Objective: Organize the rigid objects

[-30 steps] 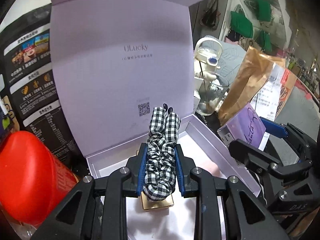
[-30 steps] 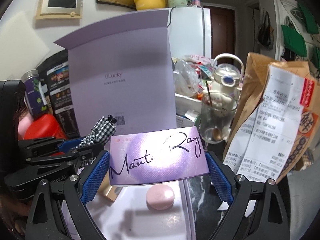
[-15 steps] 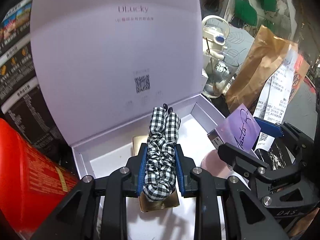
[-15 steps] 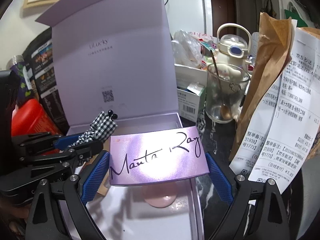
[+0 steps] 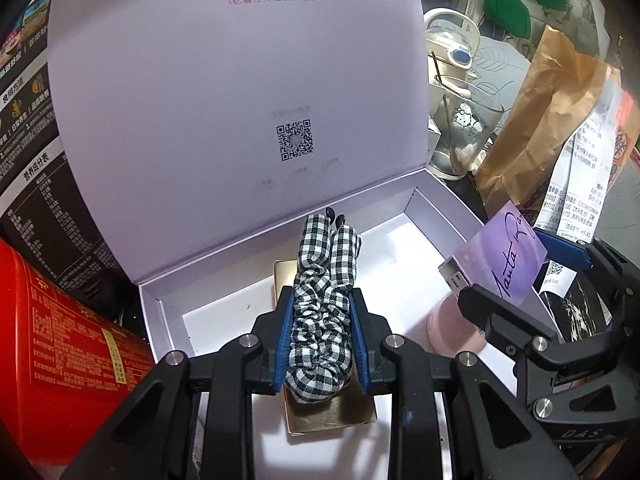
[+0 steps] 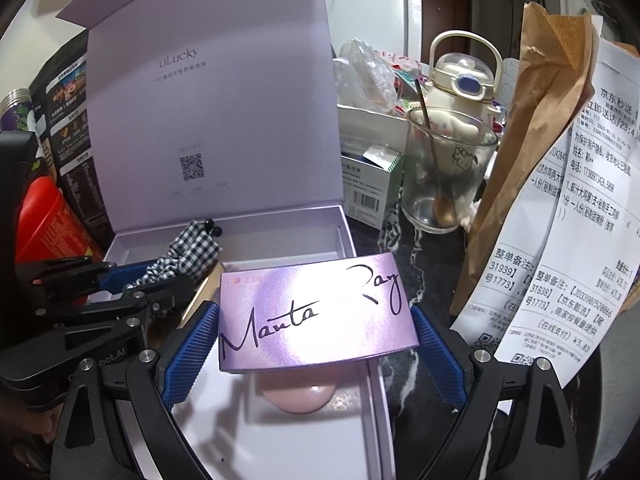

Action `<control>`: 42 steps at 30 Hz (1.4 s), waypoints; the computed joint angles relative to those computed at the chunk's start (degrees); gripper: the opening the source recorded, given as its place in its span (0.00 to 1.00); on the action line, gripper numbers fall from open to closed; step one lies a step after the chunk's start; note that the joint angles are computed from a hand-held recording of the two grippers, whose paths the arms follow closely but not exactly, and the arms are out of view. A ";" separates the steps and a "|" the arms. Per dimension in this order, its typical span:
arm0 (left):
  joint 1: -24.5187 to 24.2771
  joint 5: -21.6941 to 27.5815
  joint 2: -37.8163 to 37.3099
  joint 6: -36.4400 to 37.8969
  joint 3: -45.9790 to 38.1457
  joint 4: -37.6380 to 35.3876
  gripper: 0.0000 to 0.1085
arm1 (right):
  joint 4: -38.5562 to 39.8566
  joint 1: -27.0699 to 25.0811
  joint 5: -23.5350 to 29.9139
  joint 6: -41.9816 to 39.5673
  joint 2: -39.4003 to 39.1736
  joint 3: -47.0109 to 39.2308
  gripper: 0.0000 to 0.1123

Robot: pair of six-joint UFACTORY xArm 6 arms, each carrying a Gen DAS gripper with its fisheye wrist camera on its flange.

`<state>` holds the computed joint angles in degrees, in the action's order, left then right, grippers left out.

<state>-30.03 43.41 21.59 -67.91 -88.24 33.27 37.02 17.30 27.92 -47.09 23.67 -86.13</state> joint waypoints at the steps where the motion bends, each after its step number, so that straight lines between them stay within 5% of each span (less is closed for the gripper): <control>1: -0.04 0.26 0.14 0.12 -0.27 -0.06 0.24 | -0.28 0.00 -0.20 0.08 0.06 0.02 0.85; 26: 0.88 -0.16 -0.76 2.46 0.61 -5.93 0.31 | -3.33 -1.53 -1.99 4.80 -2.89 2.12 0.91; 29: 0.56 -0.14 -1.59 1.85 1.41 -5.12 0.55 | -3.89 -1.69 -2.30 5.00 -3.92 3.13 0.91; 31: 0.32 -0.43 -2.06 1.10 1.74 -3.97 0.84 | -4.45 -1.80 -2.81 5.30 -4.71 3.90 0.91; 42: -2.05 2.96 -3.09 -0.60 0.01 -0.45 0.86 | -5.42 -2.86 -3.63 5.87 -9.22 7.39 0.91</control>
<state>-32.08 46.38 18.50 -68.51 -88.22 32.82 31.60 14.43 24.29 -41.22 14.46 -78.74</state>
